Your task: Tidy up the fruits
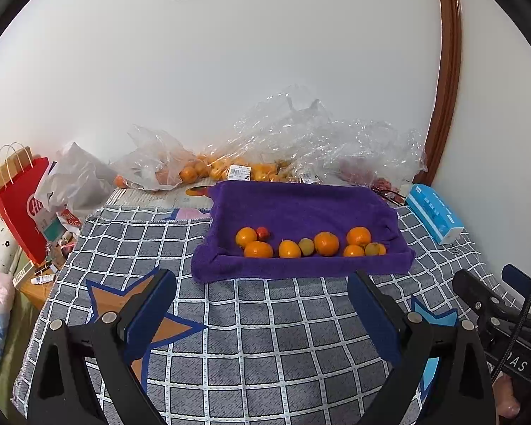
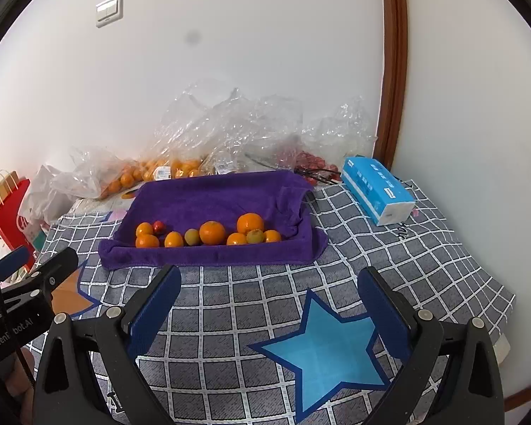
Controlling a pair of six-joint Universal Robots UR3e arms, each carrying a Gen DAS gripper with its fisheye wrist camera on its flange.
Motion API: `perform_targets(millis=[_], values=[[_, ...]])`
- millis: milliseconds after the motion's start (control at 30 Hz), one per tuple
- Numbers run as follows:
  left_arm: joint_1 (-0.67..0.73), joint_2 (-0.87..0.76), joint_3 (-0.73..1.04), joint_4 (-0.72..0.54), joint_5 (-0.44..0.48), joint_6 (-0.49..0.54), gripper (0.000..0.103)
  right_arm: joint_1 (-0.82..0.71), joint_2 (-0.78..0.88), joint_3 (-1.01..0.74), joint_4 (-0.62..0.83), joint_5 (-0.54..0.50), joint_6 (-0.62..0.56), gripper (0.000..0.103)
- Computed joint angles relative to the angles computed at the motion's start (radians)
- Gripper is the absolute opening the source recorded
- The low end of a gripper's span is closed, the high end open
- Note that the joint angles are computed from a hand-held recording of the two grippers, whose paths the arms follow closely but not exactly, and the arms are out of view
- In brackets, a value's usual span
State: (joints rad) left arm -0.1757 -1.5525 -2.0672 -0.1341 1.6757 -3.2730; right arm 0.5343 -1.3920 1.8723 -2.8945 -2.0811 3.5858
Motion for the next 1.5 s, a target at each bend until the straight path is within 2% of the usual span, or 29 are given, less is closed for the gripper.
perform_targets(millis=[1500], values=[[-0.011,0.019,0.003,-0.016,0.018,-0.005,0.098,0.01,-0.004,0.004,-0.005,-0.009,0.0,0.099]])
